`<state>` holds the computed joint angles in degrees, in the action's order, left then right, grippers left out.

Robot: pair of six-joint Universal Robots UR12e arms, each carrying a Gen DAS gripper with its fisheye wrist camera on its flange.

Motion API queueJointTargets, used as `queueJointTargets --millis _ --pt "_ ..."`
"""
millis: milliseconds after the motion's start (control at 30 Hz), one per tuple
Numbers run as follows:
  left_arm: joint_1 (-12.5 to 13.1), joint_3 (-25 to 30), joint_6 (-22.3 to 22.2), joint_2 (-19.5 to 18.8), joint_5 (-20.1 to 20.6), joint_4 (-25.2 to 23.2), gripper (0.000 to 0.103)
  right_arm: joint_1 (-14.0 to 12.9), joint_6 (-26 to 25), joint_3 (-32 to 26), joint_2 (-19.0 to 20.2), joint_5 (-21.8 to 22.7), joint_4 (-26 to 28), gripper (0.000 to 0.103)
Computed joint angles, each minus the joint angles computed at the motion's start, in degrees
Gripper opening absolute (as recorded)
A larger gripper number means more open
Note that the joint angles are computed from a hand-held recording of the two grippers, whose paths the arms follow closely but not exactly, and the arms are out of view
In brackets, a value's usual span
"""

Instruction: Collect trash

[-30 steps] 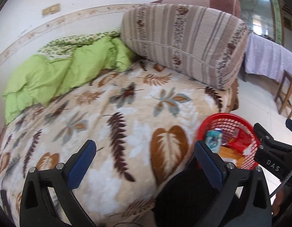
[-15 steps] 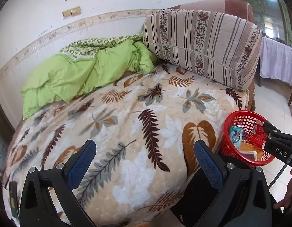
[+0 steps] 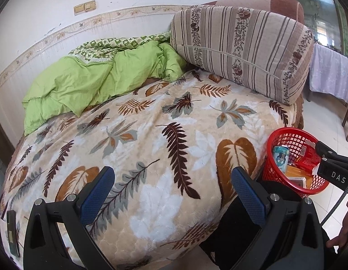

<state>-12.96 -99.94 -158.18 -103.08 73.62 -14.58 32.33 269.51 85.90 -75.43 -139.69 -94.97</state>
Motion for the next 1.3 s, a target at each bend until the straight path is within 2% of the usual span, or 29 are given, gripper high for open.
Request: queueJointTargets --millis 1300 --pt "-0.28 -0.44 1.20 0.07 0.19 -0.34 0.103 -0.54 -0.32 0.93 -0.42 1.31 -1.65 0.102"
